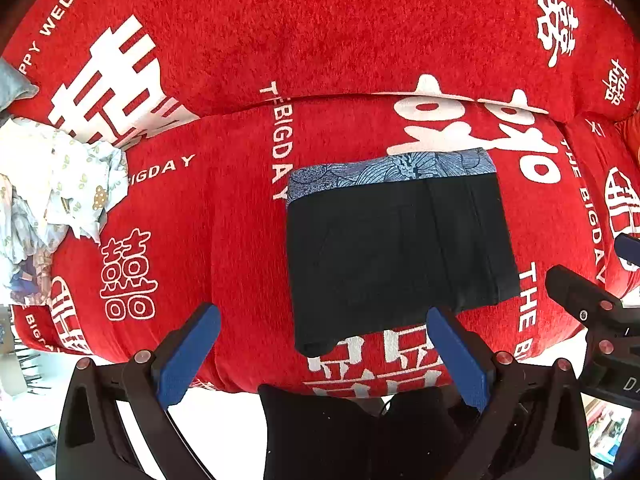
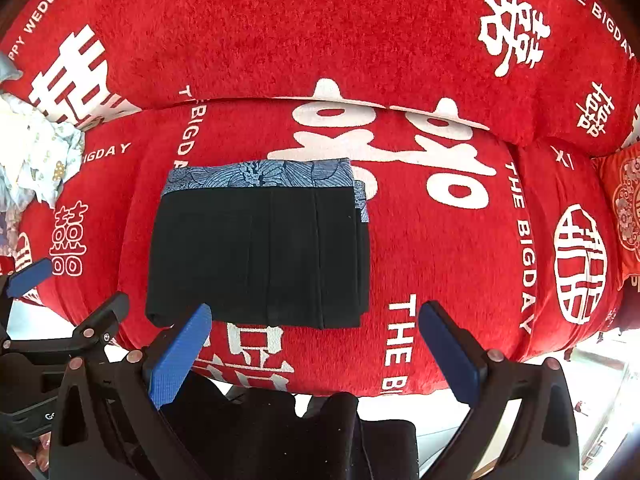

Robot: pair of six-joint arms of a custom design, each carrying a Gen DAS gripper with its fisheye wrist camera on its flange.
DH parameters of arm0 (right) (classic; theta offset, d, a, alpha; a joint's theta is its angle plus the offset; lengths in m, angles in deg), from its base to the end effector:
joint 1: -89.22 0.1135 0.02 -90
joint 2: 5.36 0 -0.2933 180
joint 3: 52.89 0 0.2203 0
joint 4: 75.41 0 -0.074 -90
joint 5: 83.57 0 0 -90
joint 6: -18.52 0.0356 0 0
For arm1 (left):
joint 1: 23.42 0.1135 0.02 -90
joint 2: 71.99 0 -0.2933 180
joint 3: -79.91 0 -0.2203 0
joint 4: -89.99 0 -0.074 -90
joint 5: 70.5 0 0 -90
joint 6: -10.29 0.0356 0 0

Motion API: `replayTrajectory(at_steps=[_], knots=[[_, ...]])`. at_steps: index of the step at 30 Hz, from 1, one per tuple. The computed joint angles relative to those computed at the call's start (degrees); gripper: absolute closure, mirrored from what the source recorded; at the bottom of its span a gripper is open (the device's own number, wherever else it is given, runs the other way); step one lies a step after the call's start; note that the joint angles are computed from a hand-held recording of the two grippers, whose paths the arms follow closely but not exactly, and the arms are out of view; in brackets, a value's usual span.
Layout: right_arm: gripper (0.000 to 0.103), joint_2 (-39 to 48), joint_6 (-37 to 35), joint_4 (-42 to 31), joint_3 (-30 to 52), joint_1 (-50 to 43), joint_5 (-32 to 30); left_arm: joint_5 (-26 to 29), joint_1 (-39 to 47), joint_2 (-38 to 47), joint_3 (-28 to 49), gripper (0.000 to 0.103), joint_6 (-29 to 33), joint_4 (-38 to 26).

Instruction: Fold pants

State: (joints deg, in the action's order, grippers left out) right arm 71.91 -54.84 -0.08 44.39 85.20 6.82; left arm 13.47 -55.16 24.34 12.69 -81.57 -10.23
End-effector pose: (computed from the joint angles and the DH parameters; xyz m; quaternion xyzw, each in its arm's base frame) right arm 0.1721 -0.0123 0.3659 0.1793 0.9827 0.0017 0.0467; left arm 0.2363 -0.1417 0.3586 0.2543 0.9642 0.0346 0.0671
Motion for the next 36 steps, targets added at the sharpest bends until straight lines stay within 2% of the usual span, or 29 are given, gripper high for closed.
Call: replayTrajectory(at_steps=[36], knots=[[0.0, 1.26, -0.8, 0.2, -0.09, 0.47, -0.55, -1.23, 0.28, -0.83, -1.17, 0.0, -0.71, 0.84]])
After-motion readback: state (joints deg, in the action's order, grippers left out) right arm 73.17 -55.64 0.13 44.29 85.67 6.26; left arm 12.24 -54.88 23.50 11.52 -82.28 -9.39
